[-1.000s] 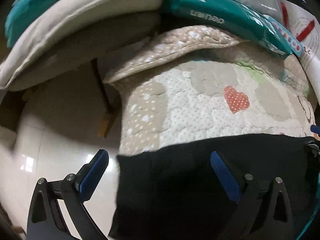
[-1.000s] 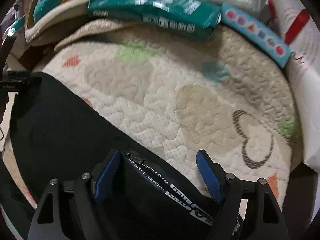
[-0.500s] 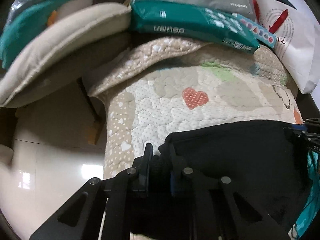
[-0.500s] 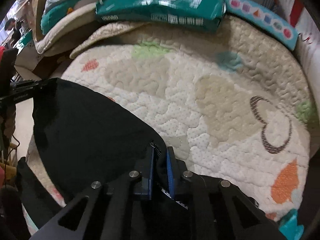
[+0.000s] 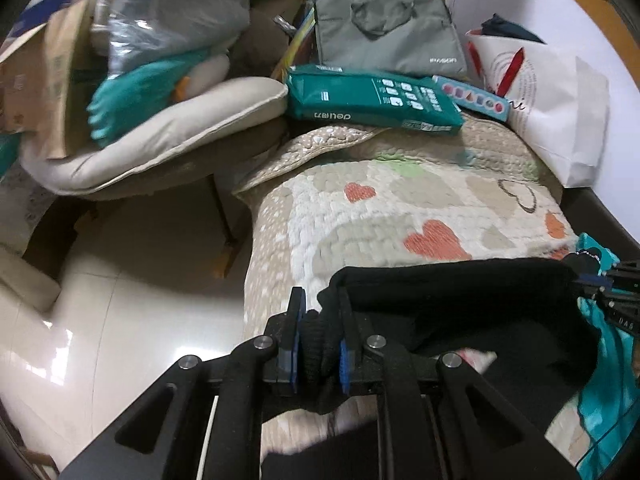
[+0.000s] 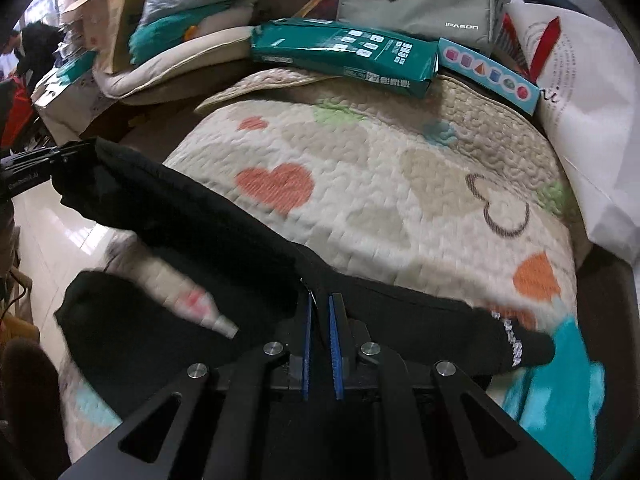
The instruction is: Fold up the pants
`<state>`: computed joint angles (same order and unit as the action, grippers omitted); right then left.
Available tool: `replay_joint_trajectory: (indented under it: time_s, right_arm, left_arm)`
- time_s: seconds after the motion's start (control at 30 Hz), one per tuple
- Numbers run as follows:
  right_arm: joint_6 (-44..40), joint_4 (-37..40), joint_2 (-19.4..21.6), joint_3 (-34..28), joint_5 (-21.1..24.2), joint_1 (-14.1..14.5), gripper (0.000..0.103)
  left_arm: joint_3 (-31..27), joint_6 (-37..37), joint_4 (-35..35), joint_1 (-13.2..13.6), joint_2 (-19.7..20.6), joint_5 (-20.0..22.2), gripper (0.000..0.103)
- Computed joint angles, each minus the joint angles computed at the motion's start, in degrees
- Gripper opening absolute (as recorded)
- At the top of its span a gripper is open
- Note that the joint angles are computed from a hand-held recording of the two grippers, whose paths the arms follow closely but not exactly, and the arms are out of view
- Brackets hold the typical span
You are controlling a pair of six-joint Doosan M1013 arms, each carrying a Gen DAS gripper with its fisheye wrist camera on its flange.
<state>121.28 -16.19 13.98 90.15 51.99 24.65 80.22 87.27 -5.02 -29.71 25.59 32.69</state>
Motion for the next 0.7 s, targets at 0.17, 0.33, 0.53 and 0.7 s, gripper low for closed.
replay_joint_trajectory:
  time_s: [0.17,0.33,0.53,0.7]
  right_arm:
    - [5.0,-1.2,-3.4,4.7,-1.1,3.7,0.008]
    - [7.1,-0.9,-4.5,8.1,0.3,6.9,0.008]
    - [7.3,0.0,-4.6,11.3,1.2,8.7,0.008]
    - [5.3,-0.5,-3.9,11.2,3.2,9.9,0.013]
  left_arm:
    - [8.9,-9.1,8.3,-1.8,-5.4,-4.9,0.014]
    - [14.8,-21.6,21.7,-4.7,-7.5,-4.3,0.015]
    - [17.2,-26.9,26.2,-6.9,-9.0,-0.4,0.023]
    - [18.3,-27.7,23.1,-5.9,-11.8,1.1,0.043]
